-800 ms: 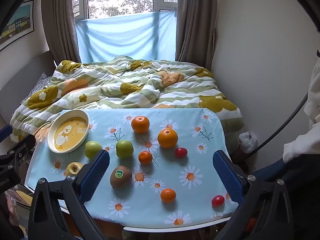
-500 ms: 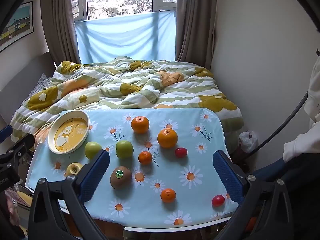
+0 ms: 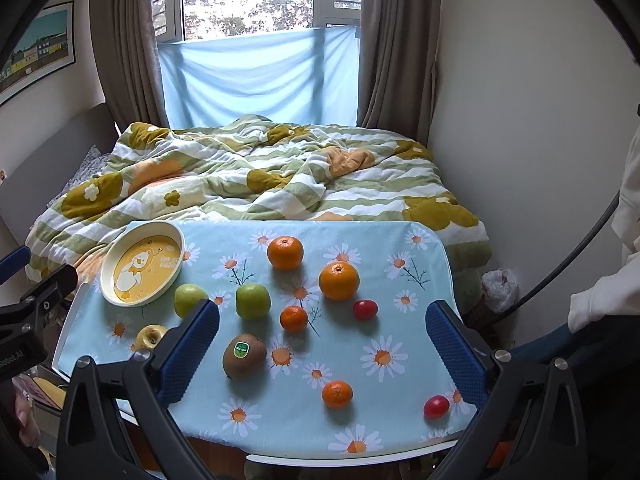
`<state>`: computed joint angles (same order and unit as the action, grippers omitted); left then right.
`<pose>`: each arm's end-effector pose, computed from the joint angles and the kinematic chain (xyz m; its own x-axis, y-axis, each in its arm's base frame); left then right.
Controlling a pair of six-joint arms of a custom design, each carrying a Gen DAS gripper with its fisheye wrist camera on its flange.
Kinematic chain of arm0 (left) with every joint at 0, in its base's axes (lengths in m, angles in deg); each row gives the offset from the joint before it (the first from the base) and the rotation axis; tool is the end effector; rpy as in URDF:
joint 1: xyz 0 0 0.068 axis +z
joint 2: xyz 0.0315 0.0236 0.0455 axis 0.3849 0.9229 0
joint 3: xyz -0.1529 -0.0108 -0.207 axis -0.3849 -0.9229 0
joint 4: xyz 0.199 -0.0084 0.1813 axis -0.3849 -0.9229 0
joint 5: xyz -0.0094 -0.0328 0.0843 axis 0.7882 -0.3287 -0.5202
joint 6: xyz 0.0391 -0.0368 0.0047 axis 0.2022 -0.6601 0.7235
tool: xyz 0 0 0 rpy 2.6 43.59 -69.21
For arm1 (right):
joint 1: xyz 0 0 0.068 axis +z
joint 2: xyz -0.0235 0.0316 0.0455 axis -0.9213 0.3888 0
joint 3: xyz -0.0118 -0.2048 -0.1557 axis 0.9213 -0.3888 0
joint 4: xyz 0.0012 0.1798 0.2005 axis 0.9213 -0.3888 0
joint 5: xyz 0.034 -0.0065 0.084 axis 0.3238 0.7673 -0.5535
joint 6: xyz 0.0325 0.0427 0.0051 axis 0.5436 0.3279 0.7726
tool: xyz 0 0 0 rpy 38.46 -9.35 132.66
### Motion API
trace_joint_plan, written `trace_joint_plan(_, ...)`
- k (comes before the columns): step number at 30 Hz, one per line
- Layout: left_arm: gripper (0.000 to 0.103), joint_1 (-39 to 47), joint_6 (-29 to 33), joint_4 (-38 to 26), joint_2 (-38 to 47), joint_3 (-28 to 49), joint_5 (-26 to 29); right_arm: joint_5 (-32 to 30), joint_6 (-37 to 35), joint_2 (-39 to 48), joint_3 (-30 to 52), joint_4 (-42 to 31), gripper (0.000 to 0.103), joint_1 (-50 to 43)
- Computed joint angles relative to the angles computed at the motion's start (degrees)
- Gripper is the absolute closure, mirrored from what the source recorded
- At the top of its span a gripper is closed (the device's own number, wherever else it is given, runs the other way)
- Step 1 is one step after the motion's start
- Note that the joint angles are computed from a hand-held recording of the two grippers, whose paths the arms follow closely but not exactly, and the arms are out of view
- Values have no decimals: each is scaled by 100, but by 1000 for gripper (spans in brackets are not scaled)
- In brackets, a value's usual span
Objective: Organize fruits
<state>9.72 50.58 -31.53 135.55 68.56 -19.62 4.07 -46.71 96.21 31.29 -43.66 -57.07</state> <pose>0.2870 -0.0737 0.1863 -0.5303 0.3333 -0.7795 0.5035 0.8636 0.0268 0.2027 0.0202 0.1733 -0.6299 0.3281 -0.7040 0.4691 0.8831 -0.0081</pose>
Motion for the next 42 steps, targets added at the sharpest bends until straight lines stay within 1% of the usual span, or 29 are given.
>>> trace_joint_plan(30,0,-28,-74,30,58,17,6,-39,-48,-62,-71,82,0,-29)
trace_joint_plan(32,0,-36,-76,31,57,15,1,57,15,47,39,52,0,81)
trace_joint_plan(42,0,-26,-71,31,60,18,4,-10,46,153,91,123,0,63)
